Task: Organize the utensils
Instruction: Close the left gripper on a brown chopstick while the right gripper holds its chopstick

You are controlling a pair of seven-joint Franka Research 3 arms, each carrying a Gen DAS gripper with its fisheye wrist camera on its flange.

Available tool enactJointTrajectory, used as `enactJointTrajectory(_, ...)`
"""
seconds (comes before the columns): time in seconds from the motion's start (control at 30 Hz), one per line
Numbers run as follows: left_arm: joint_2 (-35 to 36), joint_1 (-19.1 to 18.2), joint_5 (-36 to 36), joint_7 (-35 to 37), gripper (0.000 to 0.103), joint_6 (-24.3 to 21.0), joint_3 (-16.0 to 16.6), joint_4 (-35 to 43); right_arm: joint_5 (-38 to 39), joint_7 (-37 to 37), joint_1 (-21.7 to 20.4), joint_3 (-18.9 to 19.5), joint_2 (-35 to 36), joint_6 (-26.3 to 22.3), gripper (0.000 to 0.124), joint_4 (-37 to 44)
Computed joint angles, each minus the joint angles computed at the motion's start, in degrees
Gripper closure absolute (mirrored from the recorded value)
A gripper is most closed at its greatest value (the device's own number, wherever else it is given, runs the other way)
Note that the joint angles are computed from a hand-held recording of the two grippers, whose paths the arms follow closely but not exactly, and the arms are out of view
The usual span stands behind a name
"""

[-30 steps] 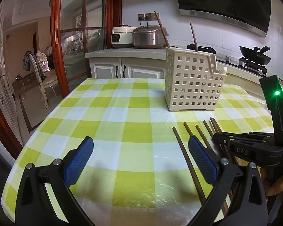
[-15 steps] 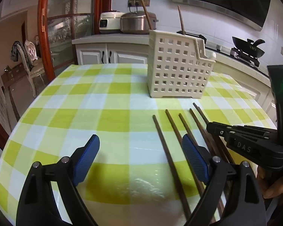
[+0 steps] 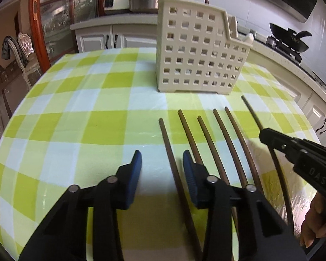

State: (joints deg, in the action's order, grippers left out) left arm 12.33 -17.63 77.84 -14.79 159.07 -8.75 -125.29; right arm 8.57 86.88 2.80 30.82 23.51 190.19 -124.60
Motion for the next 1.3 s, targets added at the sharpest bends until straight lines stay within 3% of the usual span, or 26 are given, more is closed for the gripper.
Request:
enactJointTrajectory(0.23, 1.8, -1.1, -3.1, 3.7, 0.075, -2.1, 0.0, 1.7, -1.4, 0.3, -4.4, 3.5, 0.6, 0.2, 0.117, -0.5)
enactJointTrajectory(0.57, 2.4, -2.5, -5.6, 7.0, 0.095, -5.7, 0.0, 2.8, -1.8, 0.9, -4.0, 3.0, 0.7, 0.0, 0.117, -0.6)
enactJointTrajectory(1.07, 1.7, -2.0, -2.4, 3.1, 0.097, -2.6, 0.8, 1.8, -0.4, 1.2, 0.0, -0.7, -0.6, 0.3, 0.117, -1.0)
enactJointTrajectory(1.3, 0.7, -2.1, 1.4, -0.7, 0.097, -3.9, 0.1, 1.2, -0.4, 1.7, 1.6, -2.2, -1.3, 1.0, 0.117, -1.4)
